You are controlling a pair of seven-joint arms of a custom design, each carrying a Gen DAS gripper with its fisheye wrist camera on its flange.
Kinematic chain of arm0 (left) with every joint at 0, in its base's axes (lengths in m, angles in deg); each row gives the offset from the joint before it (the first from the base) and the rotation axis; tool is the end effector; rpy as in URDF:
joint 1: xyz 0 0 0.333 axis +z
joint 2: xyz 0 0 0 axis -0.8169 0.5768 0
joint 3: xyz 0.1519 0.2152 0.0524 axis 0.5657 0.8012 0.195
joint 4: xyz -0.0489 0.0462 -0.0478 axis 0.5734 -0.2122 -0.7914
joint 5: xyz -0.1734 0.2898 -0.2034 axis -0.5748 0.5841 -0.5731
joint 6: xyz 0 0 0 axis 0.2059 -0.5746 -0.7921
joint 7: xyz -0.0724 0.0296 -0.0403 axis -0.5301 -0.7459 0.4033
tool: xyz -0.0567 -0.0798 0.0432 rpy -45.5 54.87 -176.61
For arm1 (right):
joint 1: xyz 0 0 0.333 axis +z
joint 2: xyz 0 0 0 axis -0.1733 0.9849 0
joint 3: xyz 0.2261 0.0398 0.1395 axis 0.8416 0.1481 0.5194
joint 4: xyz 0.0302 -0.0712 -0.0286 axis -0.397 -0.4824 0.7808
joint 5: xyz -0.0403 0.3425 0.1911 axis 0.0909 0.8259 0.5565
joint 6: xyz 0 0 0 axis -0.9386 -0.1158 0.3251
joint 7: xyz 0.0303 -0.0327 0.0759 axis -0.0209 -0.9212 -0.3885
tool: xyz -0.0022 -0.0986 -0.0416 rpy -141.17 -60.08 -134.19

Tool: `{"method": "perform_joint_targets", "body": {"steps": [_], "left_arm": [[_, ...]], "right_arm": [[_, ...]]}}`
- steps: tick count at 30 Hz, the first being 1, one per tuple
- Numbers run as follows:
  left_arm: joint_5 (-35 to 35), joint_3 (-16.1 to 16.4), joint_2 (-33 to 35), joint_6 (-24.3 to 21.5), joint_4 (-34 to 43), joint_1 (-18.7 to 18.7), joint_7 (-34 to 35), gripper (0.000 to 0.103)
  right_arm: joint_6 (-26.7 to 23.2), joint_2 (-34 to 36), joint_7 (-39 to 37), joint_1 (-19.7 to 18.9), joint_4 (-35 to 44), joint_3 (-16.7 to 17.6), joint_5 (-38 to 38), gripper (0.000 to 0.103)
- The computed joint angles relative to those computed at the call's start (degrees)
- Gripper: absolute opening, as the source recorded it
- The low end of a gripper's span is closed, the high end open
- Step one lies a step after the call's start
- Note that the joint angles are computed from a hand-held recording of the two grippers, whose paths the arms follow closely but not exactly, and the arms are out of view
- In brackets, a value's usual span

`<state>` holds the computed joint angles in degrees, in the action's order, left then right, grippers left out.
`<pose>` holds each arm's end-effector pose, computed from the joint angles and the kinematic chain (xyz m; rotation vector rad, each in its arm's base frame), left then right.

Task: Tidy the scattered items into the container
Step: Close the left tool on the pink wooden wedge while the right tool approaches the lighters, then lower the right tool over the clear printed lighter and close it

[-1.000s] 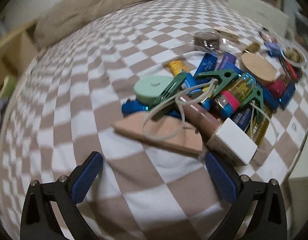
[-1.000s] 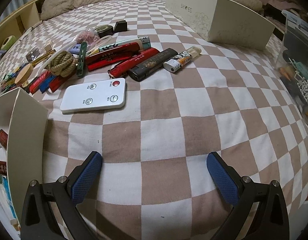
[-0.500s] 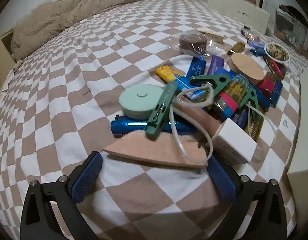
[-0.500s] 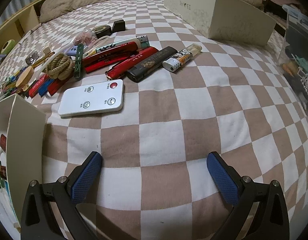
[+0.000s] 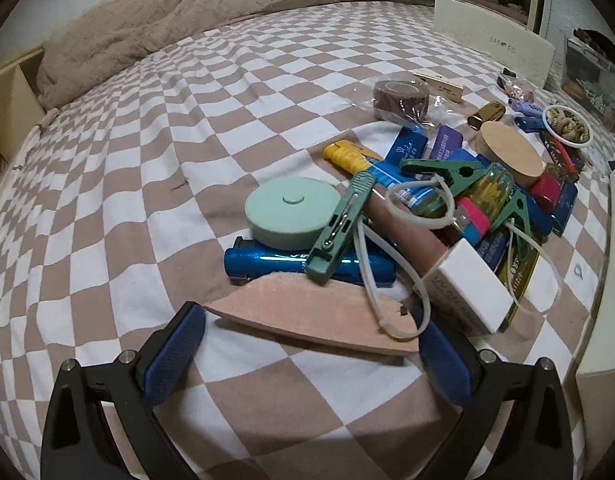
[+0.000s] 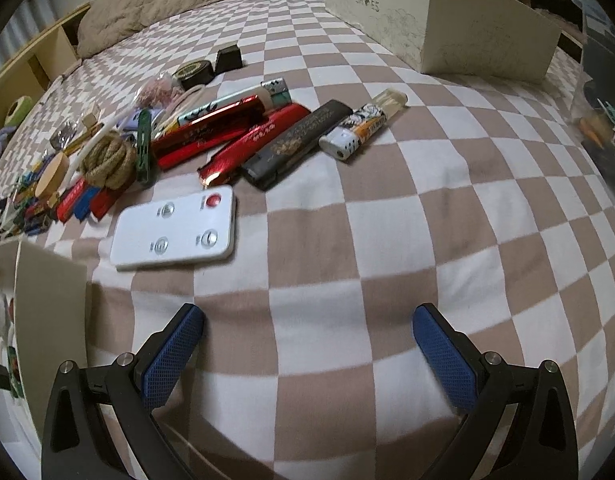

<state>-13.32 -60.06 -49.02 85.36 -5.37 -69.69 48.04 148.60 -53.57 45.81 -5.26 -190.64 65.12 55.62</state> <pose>0.6549 -0.2528 0.3368 -1.4714 2.2565 -0.5458 0.5616 0.0304 0.3198 -1.9449 1.9440 -0.3579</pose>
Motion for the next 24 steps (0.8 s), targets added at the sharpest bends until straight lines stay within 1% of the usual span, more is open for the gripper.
{"method": "perform_joint_targets", "body": {"steps": [2, 4, 5, 6, 7, 8, 10, 11, 13, 15, 16, 18, 20, 22, 24], "left_arm": [[2.2, 1.4, -0.8, 1.2, -1.2, -1.5, -2.4, 0.095], [5.3, 3.1, -1.4, 2.2, -2.3, -3.4, -5.6, 0.092], [7.1, 4.1, -1.7, 2.5, -2.7, -4.4, -7.6, 0.092], [8.9, 4.8, -2.0, 2.7, -3.1, -5.1, -9.4, 0.092], [10.7, 5.4, -2.3, 2.9, -3.6, -5.8, -11.3, 0.092], [12.5, 6.0, -2.6, 3.1, -4.0, -6.3, -13.1, 0.092], [15.9, 6.8, -3.1, 3.1, -4.5, -7.3, -16.6, 0.092], [17.3, 6.9, -3.3, 3.0, -4.7, -7.5, -18.1, 0.092], [17.7, 5.9, -4.2, 3.2, -6.1, -6.7, -19.6, 0.092], [14.7, 3.5, -5.4, 3.8, -8.0, -4.4, -18.9, 0.092], [13.3, 2.6, -6.1, 4.6, -9.2, -3.5, -18.8, 0.092], [12.1, 2.0, -7.2, 5.6, -11.0, -3.0, -19.1, 0.092], [12.4, 2.0, -8.1, 5.9, -12.2, -3.6, -20.3, 0.091], [11.5, 1.2, -8.5, 5.9, -12.9, -3.5, -20.6, 0.091], [11.8, 1.1, -8.8, 5.6, -13.1, -4.0, -20.7, 0.092]], "right_arm": [[0.8, 1.0, 2.5, 0.5, 0.8, -0.5, -3.1, 0.103], [3.8, 1.9, 5.4, 1.2, 0.8, -1.0, -7.0, 0.103], [4.4, 2.7, 6.1, 1.3, 1.4, -1.1, -8.0, 0.103], [4.8, 3.2, 5.9, 1.1, 1.8, -1.0, -7.9, 0.103], [6.4, 3.5, 4.7, 0.6, 1.7, -0.5, -6.8, 0.103], [8.5, 4.1, 2.8, -0.2, 1.7, 0.3, -4.9, 0.103], [9.3, 4.9, -1.1, -1.8, 2.3, 2.1, -0.5, 0.103], [9.1, 5.0, -2.9, -2.5, 2.6, 2.8, 1.5, 0.103], [8.6, 5.1, -6.3, -3.3, 3.2, 3.7, 4.4, 0.103], [6.9, 5.1, -11.9, -4.7, 4.1, 4.9, 8.4, 0.103], [6.1, 5.0, -13.9, -4.6, 4.5, 4.6, 8.3, 0.103], [4.5, 5.6, -17.7, -4.3, 6.0, 3.4, 6.5, 0.103], [2.1, 7.0, -22.5, -5.5, 8.6, 3.5, 8.5, 0.103], [0.7, 8.4, -25.4, -5.9, 10.9, 3.0, 8.7, 0.103], [-2.9, 10.4, -29.6, -7.4, 14.6, 3.5, 11.2, 0.103]]}}
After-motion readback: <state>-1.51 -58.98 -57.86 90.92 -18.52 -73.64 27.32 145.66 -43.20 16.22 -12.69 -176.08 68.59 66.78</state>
